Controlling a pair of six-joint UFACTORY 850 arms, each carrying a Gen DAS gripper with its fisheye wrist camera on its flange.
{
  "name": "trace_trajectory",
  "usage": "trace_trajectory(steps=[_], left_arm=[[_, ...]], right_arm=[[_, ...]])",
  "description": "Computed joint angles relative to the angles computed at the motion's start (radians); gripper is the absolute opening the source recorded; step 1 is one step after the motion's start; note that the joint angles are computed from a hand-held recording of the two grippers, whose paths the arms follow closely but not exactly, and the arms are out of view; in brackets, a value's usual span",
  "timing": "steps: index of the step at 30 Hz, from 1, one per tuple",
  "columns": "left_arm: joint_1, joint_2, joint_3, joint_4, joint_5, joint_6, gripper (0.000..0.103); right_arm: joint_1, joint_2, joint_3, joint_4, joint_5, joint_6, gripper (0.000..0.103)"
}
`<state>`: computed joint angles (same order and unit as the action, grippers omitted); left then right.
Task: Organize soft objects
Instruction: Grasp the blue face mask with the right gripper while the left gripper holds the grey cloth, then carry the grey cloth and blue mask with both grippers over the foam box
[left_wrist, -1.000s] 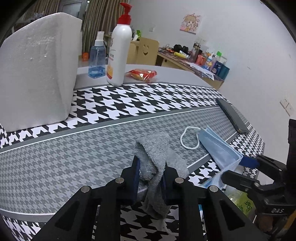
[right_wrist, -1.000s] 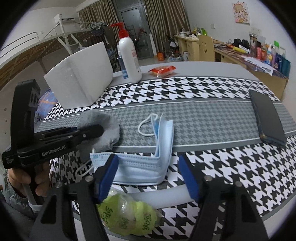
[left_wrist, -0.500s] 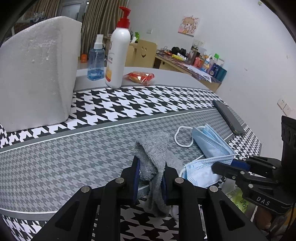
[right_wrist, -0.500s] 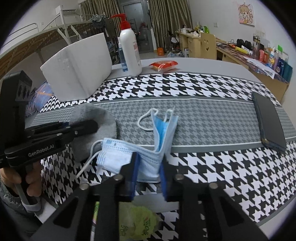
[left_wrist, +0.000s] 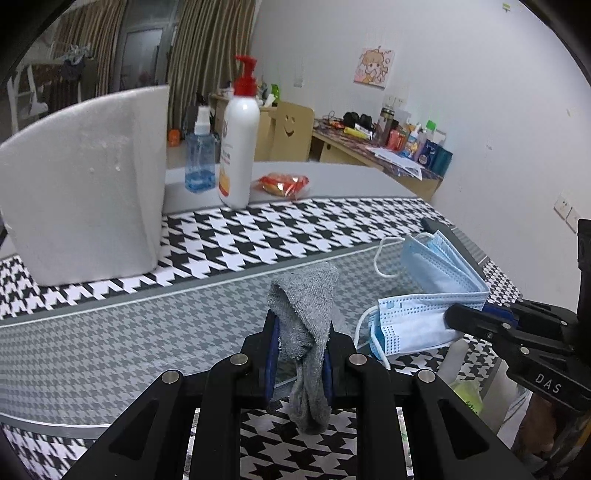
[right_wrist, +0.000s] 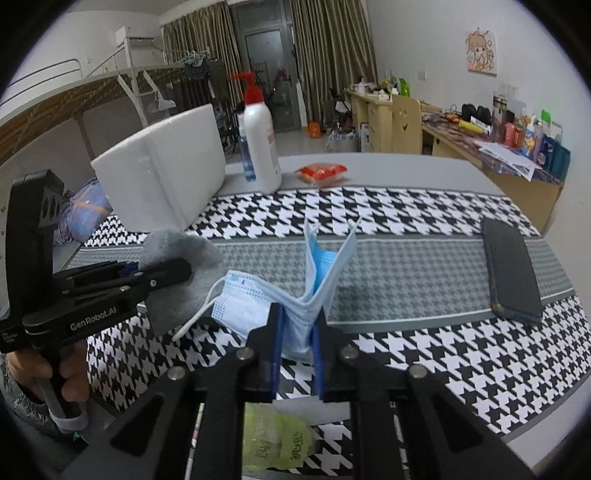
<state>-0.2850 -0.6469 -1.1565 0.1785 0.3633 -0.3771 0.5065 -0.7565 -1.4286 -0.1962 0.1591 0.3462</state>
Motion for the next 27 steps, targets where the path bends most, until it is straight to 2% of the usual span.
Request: trace_trajectory(steps=[3,9,27], left_arm=[[-0.002,0.020,0.021,-0.050,0.010,0.040,0.021],[-0.009,0.061,0.059,-0.189,0.029,0.175,0.021],[0.003,0.150,0.143,-0.361,0.092,0.360,0.021]], right_arm=[[0.008,0.005,0.002,0.102,0.012,-0.108,0.018],[0.015,0.019,0.013,0.113,0.037,-0.126,0.018],[0.041,0.050,0.015,0.189,0.079,-0.191,0.018]])
